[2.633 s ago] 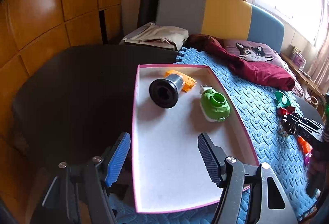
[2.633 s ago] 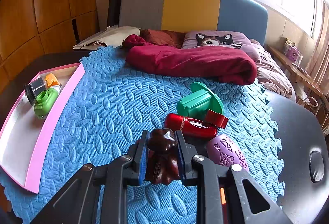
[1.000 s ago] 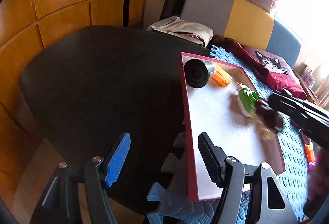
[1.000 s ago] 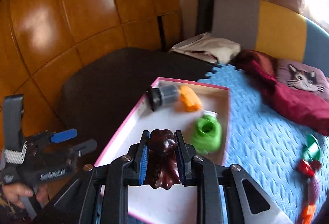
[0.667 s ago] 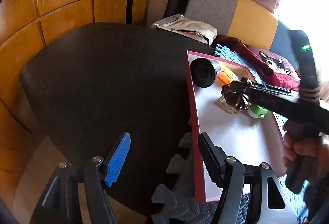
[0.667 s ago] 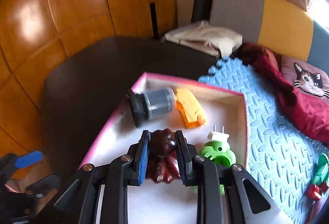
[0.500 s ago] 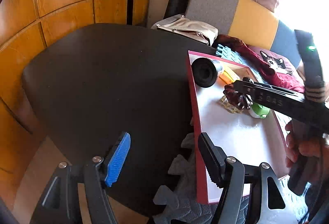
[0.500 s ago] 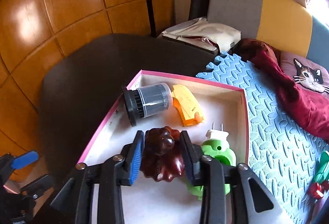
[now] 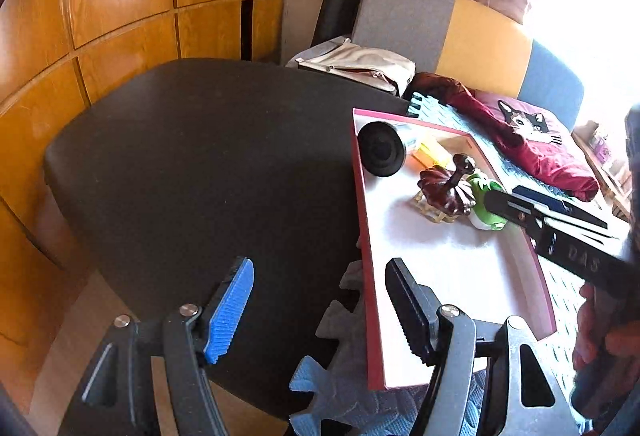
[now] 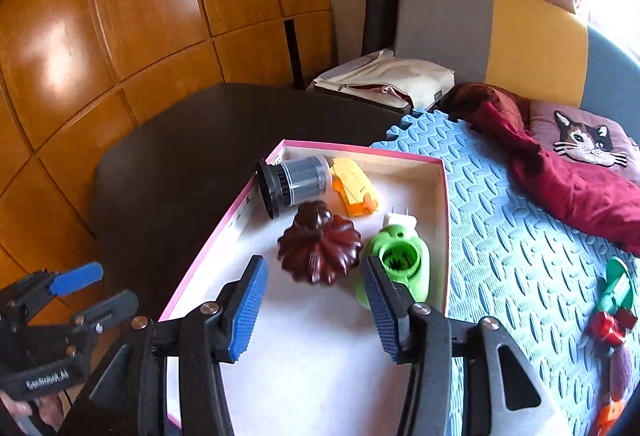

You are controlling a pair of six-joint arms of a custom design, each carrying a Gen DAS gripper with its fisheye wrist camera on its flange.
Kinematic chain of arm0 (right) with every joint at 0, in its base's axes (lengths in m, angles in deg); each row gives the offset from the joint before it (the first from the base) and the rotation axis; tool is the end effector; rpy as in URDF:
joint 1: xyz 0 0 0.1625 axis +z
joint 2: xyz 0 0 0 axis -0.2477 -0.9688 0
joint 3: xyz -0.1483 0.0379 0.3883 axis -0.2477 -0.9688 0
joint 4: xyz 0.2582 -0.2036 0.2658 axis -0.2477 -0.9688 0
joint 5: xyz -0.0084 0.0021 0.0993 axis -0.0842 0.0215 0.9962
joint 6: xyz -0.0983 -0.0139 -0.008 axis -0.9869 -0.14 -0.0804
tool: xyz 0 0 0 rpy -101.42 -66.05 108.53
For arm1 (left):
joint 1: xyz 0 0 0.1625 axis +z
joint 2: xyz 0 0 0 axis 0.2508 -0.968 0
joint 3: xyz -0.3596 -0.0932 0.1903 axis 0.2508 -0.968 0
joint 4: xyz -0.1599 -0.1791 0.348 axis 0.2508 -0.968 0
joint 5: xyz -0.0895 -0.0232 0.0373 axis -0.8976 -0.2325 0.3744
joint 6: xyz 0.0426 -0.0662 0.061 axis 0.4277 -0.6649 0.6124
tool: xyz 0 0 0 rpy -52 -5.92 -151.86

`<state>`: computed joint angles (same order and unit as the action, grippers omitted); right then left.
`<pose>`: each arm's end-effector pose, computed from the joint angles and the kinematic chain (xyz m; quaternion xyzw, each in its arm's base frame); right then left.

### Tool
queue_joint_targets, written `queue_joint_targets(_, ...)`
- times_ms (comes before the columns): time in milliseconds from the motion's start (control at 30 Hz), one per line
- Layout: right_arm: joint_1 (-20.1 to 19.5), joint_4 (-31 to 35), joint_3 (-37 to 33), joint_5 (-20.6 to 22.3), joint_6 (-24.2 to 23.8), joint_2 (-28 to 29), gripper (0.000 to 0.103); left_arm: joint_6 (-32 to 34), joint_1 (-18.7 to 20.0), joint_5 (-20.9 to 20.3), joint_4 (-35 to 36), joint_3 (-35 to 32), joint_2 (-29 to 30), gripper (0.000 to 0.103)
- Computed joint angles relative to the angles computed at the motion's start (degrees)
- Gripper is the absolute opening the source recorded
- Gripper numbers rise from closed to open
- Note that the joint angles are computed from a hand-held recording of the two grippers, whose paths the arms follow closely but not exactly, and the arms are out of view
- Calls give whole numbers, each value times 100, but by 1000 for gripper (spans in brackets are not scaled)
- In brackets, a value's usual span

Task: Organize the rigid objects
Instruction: 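Lower the brown flower piece into the tray and open the right gripper, then move both tools back toward the remaining toys on the mat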

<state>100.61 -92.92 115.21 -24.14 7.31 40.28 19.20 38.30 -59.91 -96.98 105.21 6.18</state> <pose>0.0725 -0.8883 0.1887 0.4678 -0.8620 0.1560 0.1173 -0.2681 -0.7304 -0.0195 -0.1290 0.8008 -0.4405 0.3847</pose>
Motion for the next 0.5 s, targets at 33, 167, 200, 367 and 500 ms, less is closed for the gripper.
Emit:
queue_joint_targets(33,-20,-67,128,28,-3,-85,50,42,-14,9,-31,-3,7,69)
queue_joint_targets(167,-75,-298,472,117,-58,-326,50,138,-79,52,-56,-30,44,69)
queue_joint_targets(200,-87,-339,532,130,-76,-374,51,179,-92,58,-65,-53,56,69)
queue_joint_targets(367,-169,-512,753,227,-176,-608,51,349,-140,55,-87,-142,120,69)
queue_joint_targets(500,-255,-552,717,206,-217,-688,51,486,-164,39,-64,-267,191,69)
